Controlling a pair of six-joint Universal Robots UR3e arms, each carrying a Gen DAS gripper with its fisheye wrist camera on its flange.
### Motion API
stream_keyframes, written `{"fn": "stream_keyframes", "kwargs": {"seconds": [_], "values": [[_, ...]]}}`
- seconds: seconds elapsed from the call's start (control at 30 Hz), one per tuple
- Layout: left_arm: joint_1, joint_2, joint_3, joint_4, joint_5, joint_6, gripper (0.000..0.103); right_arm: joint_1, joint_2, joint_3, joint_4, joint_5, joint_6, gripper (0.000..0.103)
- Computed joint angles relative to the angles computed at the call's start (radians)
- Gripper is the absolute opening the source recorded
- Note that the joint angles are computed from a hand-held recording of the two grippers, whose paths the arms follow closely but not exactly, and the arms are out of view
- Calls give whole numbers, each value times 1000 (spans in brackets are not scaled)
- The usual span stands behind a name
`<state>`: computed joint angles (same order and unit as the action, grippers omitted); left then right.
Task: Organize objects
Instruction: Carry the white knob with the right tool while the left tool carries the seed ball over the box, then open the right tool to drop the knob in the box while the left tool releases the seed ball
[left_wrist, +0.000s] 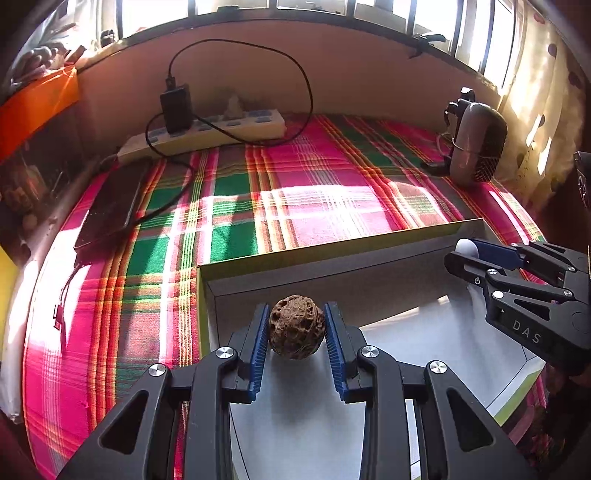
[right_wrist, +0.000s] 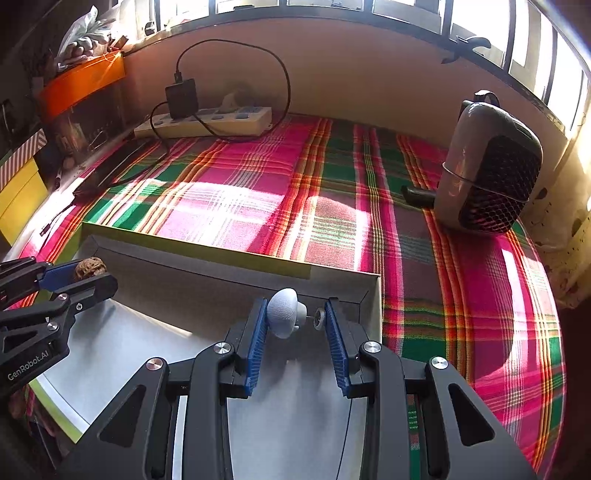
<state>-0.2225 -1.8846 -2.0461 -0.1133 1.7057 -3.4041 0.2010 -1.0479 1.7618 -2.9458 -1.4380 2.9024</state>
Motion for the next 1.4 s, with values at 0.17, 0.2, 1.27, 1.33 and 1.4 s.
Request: {"fn": "stream_keyframes", "kwargs": {"seconds": [0.17, 0.2, 1.27, 1.33, 1.4], "values": [[-7, -14, 21, -14, 15, 7, 28, 10, 14, -24, 12, -18, -7, 33], [-11, -20, 31, -25, 21, 10, 28, 12, 16, -28, 14, -22, -8, 33], [-12, -33, 53, -36, -4, 5, 29, 37, 24, -44, 21, -64, -7, 49], [-16, -24, 45, -29, -5, 4, 29, 36, 19, -40, 23, -61, -3, 49], [-17, -14, 39, -27, -6, 1, 29, 36, 15, -35, 23, -62, 0, 50]]}}
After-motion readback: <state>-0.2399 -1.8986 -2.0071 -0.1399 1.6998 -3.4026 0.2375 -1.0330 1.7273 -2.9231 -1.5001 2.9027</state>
